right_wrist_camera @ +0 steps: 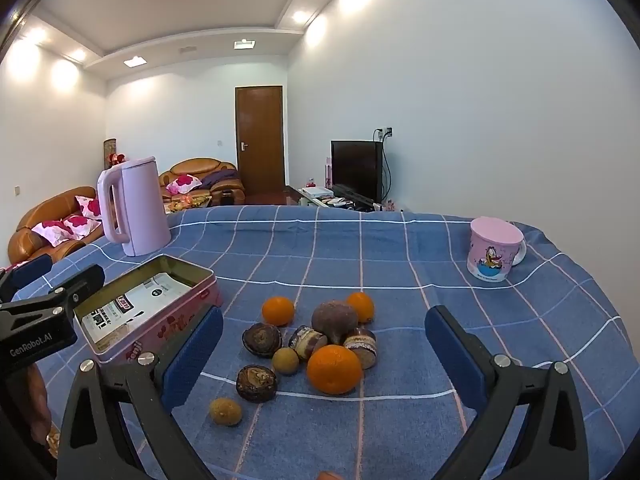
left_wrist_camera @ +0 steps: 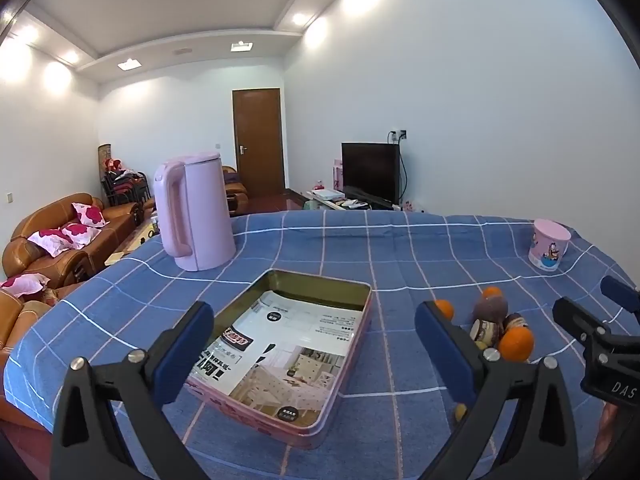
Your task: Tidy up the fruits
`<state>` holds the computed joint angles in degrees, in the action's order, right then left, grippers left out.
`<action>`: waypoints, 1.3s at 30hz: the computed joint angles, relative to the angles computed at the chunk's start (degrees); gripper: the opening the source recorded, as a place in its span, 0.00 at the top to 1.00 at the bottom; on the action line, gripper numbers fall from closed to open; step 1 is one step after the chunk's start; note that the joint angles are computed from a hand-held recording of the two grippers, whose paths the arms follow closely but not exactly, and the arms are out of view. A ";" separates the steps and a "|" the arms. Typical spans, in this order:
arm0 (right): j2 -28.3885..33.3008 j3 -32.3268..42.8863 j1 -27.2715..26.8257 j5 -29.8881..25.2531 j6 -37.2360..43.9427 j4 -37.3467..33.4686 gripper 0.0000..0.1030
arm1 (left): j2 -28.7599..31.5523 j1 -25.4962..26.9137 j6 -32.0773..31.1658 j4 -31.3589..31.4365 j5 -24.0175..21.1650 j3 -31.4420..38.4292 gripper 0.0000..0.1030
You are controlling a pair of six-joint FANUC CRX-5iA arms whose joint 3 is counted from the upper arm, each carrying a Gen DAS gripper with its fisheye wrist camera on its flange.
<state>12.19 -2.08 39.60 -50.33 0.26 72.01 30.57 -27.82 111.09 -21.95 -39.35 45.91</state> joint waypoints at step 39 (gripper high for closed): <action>0.88 1.20 -0.36 -0.73 2.36 -4.67 0.01 | 2.53 -0.46 -2.44 2.02 -2.45 2.10 0.00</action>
